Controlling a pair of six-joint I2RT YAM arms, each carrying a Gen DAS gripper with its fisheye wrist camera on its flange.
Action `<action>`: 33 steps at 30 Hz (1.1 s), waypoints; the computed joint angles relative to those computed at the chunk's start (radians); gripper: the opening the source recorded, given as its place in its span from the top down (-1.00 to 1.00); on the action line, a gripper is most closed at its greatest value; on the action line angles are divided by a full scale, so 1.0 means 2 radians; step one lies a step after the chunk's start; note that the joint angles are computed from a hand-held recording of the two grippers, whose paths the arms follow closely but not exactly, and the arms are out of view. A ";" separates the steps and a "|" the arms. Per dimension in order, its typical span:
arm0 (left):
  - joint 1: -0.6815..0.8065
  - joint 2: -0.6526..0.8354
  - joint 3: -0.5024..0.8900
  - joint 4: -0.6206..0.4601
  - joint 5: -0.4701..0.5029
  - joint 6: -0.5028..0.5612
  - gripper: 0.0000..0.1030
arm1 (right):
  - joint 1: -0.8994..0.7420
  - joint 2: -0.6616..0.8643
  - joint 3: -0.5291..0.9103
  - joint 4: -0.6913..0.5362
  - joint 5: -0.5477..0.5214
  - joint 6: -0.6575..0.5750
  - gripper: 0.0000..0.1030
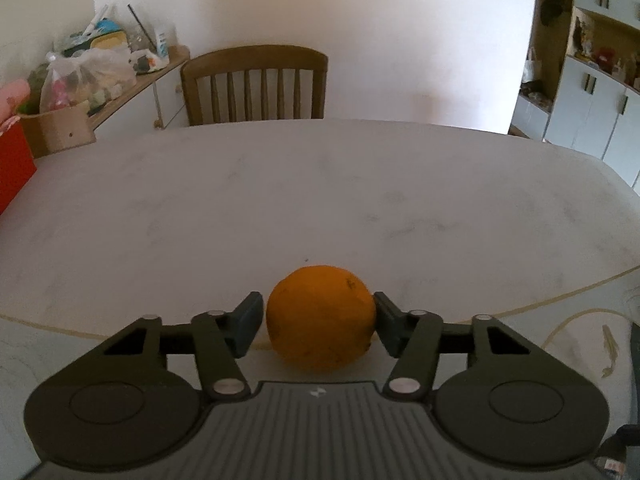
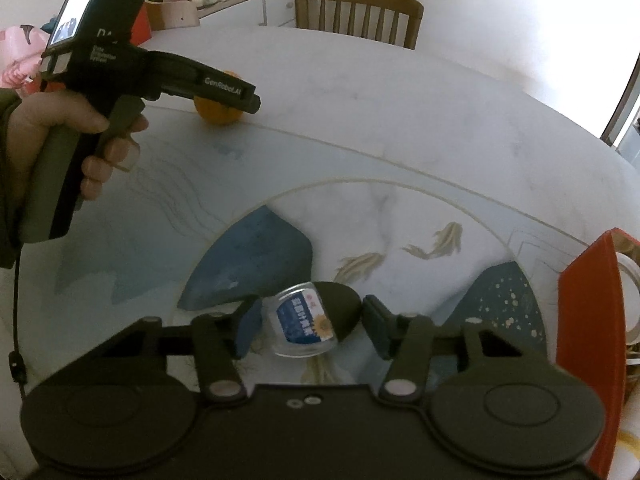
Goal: Organize rigid objects
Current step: 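Grasp the orange with left gripper while right gripper grasps the blue-labelled clear container, then carry the orange and clear container over the red tin and lower them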
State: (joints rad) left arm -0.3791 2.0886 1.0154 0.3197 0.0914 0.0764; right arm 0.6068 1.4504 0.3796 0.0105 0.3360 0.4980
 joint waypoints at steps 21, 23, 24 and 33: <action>-0.008 -0.101 -0.072 -0.060 0.013 -0.024 -0.05 | 0.032 -0.131 -0.015 -0.119 0.034 0.063 -0.04; -0.011 -0.124 -0.086 -0.066 0.021 -0.028 -0.05 | 0.041 -0.162 -0.018 -0.147 0.045 0.079 -0.04; -0.014 -0.135 -0.091 -0.071 0.021 -0.030 -0.05 | 0.045 -0.177 -0.019 -0.161 0.049 0.086 -0.04; -0.057 -0.237 -0.131 -0.123 0.021 -0.045 -0.05 | 0.096 -0.331 -0.021 -0.318 0.094 0.154 -0.04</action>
